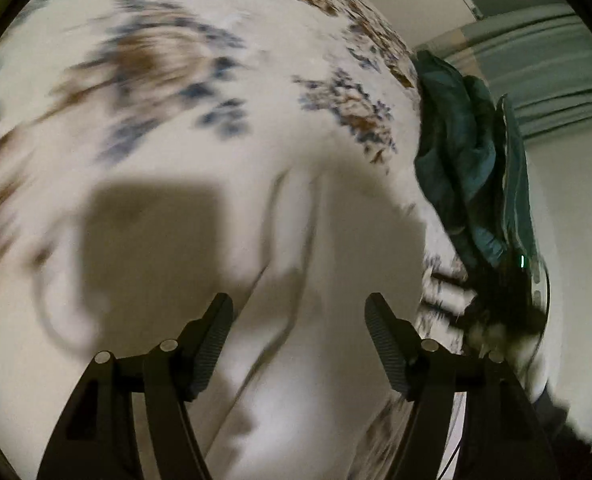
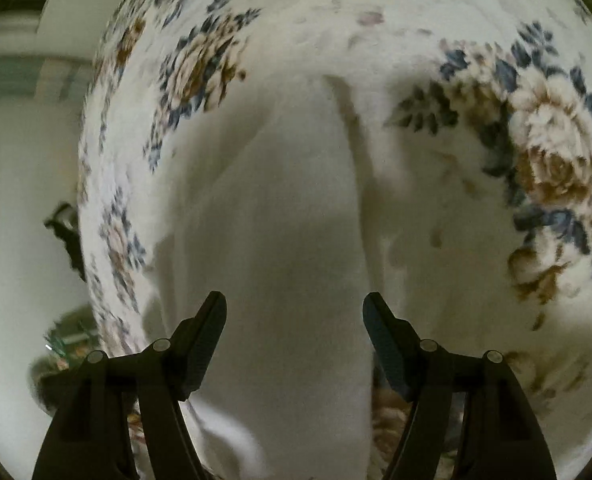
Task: Fold small clothes
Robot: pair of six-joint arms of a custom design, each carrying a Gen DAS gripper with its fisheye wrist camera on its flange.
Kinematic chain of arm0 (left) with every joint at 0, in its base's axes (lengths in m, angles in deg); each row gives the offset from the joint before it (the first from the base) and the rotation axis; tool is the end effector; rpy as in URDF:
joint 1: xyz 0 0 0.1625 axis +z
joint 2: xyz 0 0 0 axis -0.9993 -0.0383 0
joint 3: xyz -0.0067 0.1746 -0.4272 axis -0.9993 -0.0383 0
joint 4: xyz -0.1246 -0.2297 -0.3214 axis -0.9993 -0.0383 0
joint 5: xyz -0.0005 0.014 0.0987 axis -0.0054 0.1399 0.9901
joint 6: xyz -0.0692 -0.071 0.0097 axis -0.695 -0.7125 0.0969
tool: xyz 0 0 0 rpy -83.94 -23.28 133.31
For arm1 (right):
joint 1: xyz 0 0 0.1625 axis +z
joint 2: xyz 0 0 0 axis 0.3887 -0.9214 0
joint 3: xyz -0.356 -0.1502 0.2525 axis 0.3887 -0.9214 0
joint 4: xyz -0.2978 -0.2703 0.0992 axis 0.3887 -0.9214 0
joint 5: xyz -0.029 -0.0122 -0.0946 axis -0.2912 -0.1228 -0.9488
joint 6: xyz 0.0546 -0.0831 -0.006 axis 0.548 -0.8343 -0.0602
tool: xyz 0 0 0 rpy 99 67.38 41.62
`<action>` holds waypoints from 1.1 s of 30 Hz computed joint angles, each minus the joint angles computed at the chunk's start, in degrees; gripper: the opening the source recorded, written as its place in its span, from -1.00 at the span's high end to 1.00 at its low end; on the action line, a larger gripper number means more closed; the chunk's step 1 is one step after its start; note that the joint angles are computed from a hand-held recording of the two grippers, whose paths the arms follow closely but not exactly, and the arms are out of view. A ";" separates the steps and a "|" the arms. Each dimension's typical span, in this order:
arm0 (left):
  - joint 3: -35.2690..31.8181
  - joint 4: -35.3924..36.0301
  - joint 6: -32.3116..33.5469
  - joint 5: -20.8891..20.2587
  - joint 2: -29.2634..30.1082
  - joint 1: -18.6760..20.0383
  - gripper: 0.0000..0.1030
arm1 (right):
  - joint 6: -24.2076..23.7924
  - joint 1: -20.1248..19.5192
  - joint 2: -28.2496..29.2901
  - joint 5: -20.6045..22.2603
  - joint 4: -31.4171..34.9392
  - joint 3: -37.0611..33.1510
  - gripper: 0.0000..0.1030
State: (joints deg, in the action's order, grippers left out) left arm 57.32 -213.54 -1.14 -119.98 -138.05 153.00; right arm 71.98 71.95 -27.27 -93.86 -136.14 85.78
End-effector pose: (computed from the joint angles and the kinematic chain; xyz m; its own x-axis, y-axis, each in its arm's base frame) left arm -0.0921 -0.5737 0.2584 -0.9883 -0.1414 -0.0566 -0.1122 0.9273 -0.3571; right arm 0.1595 -0.6086 0.2069 -0.9242 0.3283 0.1950 0.2916 0.9365 -0.1946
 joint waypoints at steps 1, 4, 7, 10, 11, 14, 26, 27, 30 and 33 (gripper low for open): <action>-3.40 0.67 1.41 -0.63 3.38 0.87 -0.28 | -0.10 -0.56 -0.01 0.96 -1.52 0.45 -0.41; -9.83 2.57 4.64 -1.18 10.30 2.05 -0.26 | -0.31 -1.82 0.68 2.70 -4.16 1.04 -0.41; -12.33 3.15 9.39 -0.52 13.94 1.35 0.85 | -0.21 -2.91 1.54 3.26 -5.31 1.32 -0.41; -11.02 0.55 11.61 1.28 13.38 0.13 0.91 | -0.13 -3.12 2.34 3.76 -6.21 1.32 -0.41; -9.87 -1.67 11.18 1.89 12.48 0.02 0.91 | -0.47 -3.16 2.32 3.95 -6.56 1.47 -0.35; -8.88 -4.14 9.57 2.34 9.86 0.54 0.91 | -3.91 -1.03 3.21 -2.83 -8.05 1.17 0.82; -9.79 3.97 10.25 -7.11 7.84 4.97 0.19 | 1.49 1.08 1.45 -6.28 4.81 -0.10 0.06; -7.32 3.51 10.20 -8.81 5.29 5.11 0.01 | 2.42 1.64 0.02 -7.28 7.65 1.15 0.06; -1.14 4.15 7.29 -8.76 -1.98 4.38 -0.19 | 4.67 2.27 -5.44 -5.08 10.14 8.44 0.06; 6.07 9.92 2.33 -3.40 -11.87 0.59 -0.19 | 7.69 2.59 -11.12 -0.05 9.71 17.80 0.06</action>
State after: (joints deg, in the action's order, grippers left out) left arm 63.39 -203.62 1.19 -123.38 -149.92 153.59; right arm 79.67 74.54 -38.39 -93.91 -126.43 103.58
